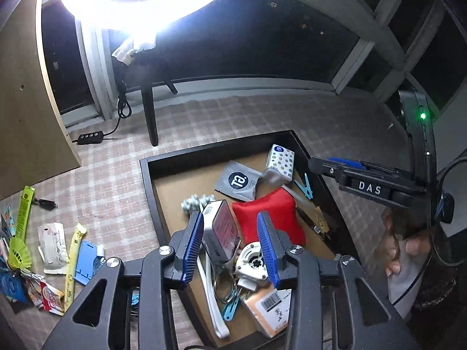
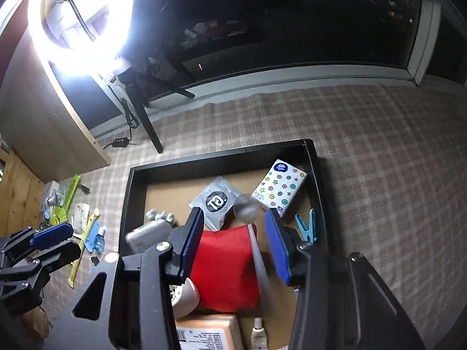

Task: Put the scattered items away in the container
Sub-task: 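Carry the spoon and tin box to the tray and open both tools, then move both tools back to the clutter toward the shuttlecock and paper packet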

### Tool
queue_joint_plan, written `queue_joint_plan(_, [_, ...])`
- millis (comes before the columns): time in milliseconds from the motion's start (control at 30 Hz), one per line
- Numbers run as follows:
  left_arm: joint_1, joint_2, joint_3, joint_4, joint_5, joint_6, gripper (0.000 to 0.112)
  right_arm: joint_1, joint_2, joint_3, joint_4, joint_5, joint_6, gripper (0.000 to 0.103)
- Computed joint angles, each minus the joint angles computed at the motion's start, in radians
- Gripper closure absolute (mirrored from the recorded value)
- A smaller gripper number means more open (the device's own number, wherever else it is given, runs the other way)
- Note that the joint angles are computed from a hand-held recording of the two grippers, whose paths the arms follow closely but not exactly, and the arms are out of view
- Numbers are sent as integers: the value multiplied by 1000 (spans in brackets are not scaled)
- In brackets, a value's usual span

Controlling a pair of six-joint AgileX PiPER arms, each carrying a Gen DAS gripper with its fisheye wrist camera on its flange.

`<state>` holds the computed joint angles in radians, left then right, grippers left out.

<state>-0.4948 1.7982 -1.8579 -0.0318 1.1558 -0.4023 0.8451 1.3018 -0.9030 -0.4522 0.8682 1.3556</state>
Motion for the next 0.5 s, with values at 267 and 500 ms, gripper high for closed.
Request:
queue_joint_plan(267, [95,-116,183,19,-47,28,76,59,87,-58,11,-58,19,60])
queue_joint_plan(500, [287,-243,392,21,-73,105,76,89,269,-239,78,-102,-105,59])
